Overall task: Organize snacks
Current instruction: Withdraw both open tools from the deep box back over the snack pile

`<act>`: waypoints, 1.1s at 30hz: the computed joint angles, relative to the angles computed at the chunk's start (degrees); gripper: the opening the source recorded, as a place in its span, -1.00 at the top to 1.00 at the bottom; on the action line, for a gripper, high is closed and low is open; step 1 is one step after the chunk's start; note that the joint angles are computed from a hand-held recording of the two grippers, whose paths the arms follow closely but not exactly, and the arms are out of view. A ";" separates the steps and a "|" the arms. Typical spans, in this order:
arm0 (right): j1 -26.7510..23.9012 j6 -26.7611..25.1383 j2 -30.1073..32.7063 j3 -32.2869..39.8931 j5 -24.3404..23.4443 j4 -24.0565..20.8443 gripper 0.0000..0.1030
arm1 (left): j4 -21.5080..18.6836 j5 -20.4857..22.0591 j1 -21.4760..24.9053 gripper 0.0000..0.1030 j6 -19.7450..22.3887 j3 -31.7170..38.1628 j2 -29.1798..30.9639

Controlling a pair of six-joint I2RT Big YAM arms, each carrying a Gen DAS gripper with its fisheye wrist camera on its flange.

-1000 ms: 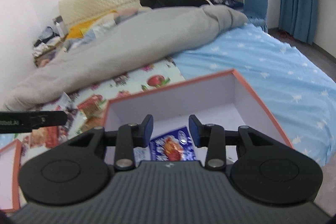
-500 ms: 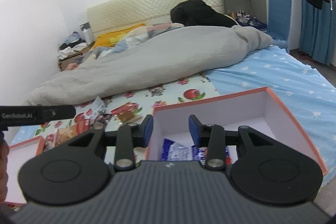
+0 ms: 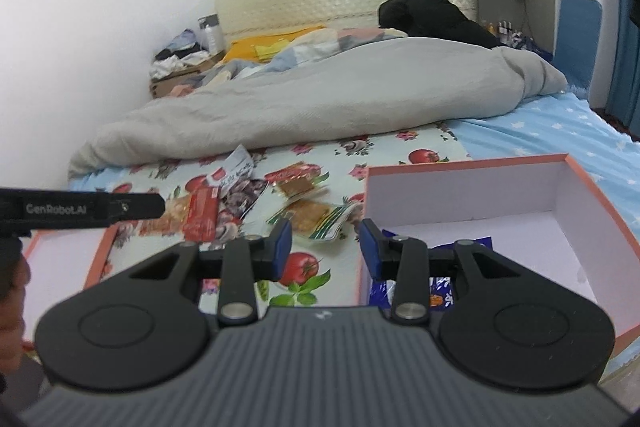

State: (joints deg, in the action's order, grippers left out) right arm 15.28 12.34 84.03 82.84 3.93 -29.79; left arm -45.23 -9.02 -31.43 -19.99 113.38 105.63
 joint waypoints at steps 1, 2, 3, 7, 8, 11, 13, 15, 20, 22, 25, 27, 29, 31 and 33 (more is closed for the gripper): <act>0.26 0.30 0.12 0.10 -0.43 -0.28 0.22 | 0.38 -0.10 0.13 -0.09 -0.24 -1.28 -0.71; 0.65 0.57 0.11 -0.10 -0.65 -0.29 0.22 | 0.61 -0.19 0.27 -0.09 -0.62 -2.30 -1.28; 0.97 0.54 0.10 -0.25 -0.62 -0.25 0.22 | 0.97 -0.29 0.41 -0.09 -1.04 -3.67 -2.05; 2.54 -0.38 0.06 -0.86 -0.17 -0.43 0.22 | 1.67 -0.99 0.83 -0.09 -1.91 -7.47 -3.99; 2.83 -0.39 -0.05 -1.15 -0.15 -0.37 0.22 | 1.93 -1.11 0.93 -0.09 -2.32 -8.74 -4.68; 3.58 -0.21 -0.06 -1.52 -0.25 -0.65 0.22 | 2.77 -1.53 1.12 -0.09 -3.42 -11.90 -6.54; 4.13 -0.22 -0.39 -2.18 -0.45 -0.57 0.22 | 3.29 -2.07 1.14 -0.09 -4.03 -14.02 -7.88; 4.69 -0.29 -0.60 -2.68 -0.83 -0.57 0.22 | 3.55 -2.78 1.10 -0.09 -4.70 -15.76 -9.02; 5.24 0.35 -0.71 -3.80 -2.32 -0.44 0.22 | 3.71 -5.03 1.02 -0.09 -6.13 -19.22 -11.38; 5.53 0.20 -0.52 -3.79 -2.54 -0.43 0.22 | 4.07 -5.31 1.24 -0.09 -7.22 -20.55 -12.26; 6.15 -0.38 -1.04 -4.60 -3.09 0.90 0.22 | 4.11 -6.30 1.42 -0.09 -7.90 -21.79 -13.28; 6.66 -0.83 -1.38 -5.19 -2.46 1.45 0.22 | 4.03 -7.20 1.38 -0.09 -8.41 -22.50 -13.81; 6.71 -0.31 -1.45 -5.56 -2.96 1.28 0.22 | 3.80 -7.76 1.26 -0.09 -9.04 -23.02 -14.17; 6.67 -0.25 -1.23 -5.64 -3.08 1.10 0.22 | 3.84 -7.68 1.34 -0.09 -9.78 -23.64 -14.36; 6.58 -0.31 -1.16 -5.92 -3.18 0.96 0.22 | 3.73 -7.61 1.40 -0.09 -10.25 -24.10 -14.38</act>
